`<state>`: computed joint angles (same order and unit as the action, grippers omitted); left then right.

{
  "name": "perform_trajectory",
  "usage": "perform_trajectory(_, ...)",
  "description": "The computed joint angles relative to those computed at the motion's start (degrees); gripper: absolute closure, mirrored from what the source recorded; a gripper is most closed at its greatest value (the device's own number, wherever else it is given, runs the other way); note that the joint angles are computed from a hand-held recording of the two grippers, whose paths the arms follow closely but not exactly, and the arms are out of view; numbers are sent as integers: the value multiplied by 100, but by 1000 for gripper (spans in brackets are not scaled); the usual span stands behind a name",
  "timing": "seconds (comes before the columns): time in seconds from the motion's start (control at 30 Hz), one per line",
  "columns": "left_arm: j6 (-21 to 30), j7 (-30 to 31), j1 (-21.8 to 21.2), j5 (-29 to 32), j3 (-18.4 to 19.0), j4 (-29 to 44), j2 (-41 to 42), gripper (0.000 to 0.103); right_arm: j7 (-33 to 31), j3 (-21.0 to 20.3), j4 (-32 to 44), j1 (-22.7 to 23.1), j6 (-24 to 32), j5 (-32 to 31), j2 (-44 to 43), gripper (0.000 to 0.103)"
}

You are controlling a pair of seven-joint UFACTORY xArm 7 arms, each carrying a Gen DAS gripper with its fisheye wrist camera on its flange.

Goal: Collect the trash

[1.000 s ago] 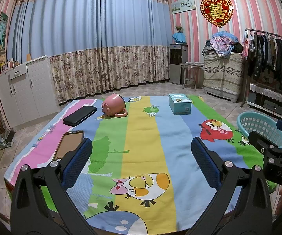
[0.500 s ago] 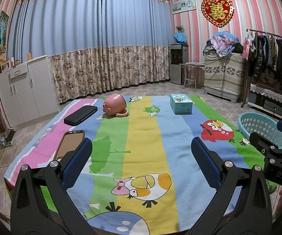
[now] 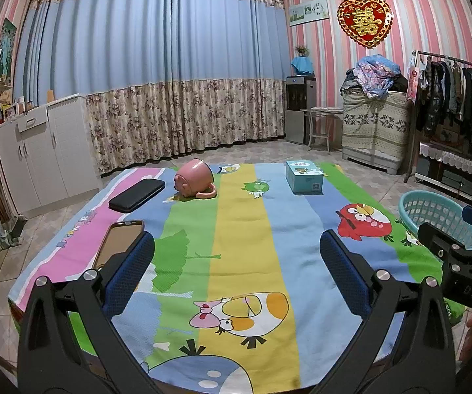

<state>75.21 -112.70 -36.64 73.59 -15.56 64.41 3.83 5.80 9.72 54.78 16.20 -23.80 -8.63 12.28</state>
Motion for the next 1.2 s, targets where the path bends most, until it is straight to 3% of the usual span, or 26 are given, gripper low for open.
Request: perform_trajectory(1.2,102,-8,-68,22,-17,64,8,5,124,46,62,-89,-4,-216,50,5)
